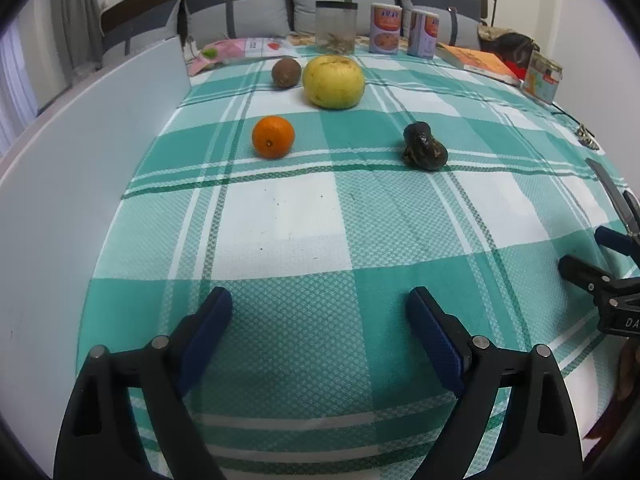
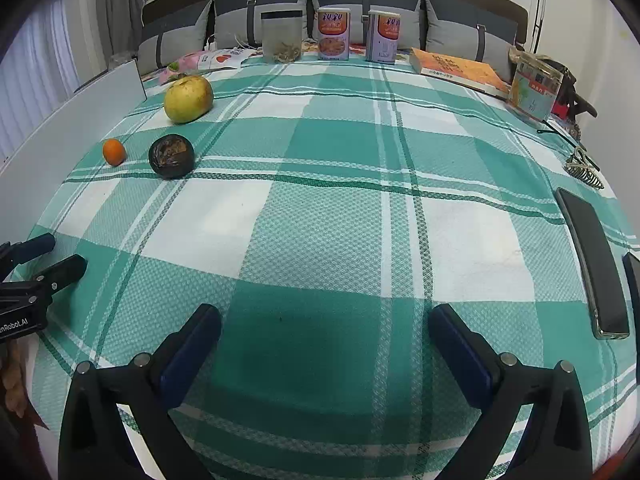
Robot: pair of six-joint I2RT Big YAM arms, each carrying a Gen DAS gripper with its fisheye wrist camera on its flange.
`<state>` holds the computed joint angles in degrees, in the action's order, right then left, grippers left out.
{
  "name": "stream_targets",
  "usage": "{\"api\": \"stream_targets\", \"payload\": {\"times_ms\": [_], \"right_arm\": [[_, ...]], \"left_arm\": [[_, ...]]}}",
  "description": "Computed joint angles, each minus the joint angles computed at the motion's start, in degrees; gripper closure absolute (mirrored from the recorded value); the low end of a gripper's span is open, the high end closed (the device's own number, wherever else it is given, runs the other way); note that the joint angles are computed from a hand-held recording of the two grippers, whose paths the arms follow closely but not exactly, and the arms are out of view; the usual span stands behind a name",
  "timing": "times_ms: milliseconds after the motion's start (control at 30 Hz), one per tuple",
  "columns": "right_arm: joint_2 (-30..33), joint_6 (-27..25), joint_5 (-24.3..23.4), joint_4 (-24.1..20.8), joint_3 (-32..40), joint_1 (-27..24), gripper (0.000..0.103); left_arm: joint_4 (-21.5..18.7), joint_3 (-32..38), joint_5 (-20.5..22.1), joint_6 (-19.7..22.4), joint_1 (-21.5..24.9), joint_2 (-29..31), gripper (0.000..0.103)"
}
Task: Organize fruits
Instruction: 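Move both tools back over the remaining fruits on the table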
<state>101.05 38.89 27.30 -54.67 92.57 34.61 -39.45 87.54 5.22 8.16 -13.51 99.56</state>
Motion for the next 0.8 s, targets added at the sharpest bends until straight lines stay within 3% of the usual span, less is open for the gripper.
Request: {"api": "stream_targets", "payload": {"times_ms": [567, 700, 800], "right_arm": [[0.1, -0.1, 0.1, 0.0, 0.1, 0.0, 0.000], [0.1, -0.1, 0.1, 0.0, 0.1, 0.0, 0.000], [0.2, -0.1, 0.1, 0.0, 0.1, 0.0, 0.000]], "left_arm": [[0.2, -0.3, 0.5, -0.1, 0.1, -0.3, 0.012], [-0.8, 0.4, 2.4, 0.2, 0.6, 0.0, 0.011], [-5.3, 4.4, 6.8, -0.7, 1.7, 1.8, 0.012]]}}
